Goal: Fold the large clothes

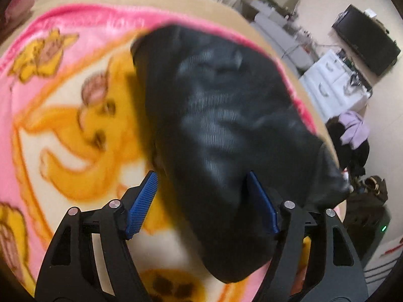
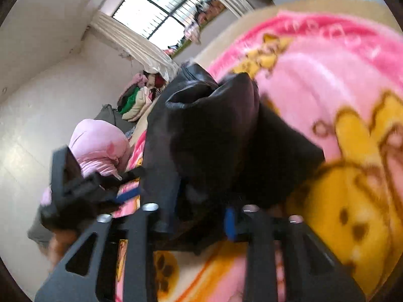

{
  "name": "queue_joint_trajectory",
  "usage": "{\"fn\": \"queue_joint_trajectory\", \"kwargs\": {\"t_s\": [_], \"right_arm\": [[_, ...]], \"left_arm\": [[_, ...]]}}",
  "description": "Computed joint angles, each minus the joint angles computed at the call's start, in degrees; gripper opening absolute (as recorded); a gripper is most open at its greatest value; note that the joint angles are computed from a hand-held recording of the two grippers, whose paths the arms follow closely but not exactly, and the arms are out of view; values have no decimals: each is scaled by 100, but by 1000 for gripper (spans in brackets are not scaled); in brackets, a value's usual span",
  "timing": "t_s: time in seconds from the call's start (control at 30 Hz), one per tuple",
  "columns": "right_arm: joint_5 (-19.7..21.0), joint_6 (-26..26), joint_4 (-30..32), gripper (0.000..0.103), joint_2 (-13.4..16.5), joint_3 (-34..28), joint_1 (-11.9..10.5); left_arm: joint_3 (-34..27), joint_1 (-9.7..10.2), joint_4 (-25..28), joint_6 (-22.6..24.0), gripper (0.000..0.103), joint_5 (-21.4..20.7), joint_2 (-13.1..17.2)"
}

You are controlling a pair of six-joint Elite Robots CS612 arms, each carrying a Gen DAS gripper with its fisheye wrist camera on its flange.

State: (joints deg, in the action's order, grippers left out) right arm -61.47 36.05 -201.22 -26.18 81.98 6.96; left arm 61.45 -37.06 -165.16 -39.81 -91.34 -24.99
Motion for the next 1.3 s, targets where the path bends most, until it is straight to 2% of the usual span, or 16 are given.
{"fn": "queue_joint_trajectory", "kwargs": {"t_s": [0.17,0.23,0.27,0.3,0.33,0.37,0.47,0.53,0.6,0.7,0.83,0.9,0.93,1.07,1.17,1.3], "right_arm": [[-674,-484,-91,89,-217,92,94],[-827,-563,161,90,-206,-113,89],[-754,-542,163,81,-170,-187,58],[-788,-574,284,37,-152,-278,53],[-696,-706,220,25,-117,-363,44],[-674,-762,-84,24,-100,-358,46],[-772,-984,-721,23,-64,-298,47],[-780,-765,-205,24,22,-419,-31],[-442,-409,462,25,129,-473,-153],[-196,2,528,29,210,-409,-272],[-343,-294,470,42,167,-319,-261],[-542,-374,565,84,80,-235,-234],[-462,-357,499,87,73,-207,-246],[-261,-289,557,87,127,-246,-286],[166,-122,544,67,243,-375,-347],[236,171,324,50,235,-318,-318]], "left_arm": [[94,0,-152,103,69,34,2],[108,-4,-104,207,71,88,-19],[121,-5,-105,219,72,94,-26],[119,-2,-105,229,72,87,-24],[135,4,-143,245,72,74,-31],[159,1,-175,253,72,73,-50],[226,-17,-411,267,76,188,-95],[172,-19,-295,313,77,151,-69],[101,-24,-126,292,80,82,-20],[18,-3,-141,86,88,-302,105],[5,-30,-198,-84,92,-258,144],[15,-25,-184,-158,93,-306,140],[25,-20,-212,-198,93,-345,135],[63,-36,-169,-89,93,-337,97],[46,-58,-90,20,93,-273,89],[-13,-75,82,175,93,-181,78]]}}
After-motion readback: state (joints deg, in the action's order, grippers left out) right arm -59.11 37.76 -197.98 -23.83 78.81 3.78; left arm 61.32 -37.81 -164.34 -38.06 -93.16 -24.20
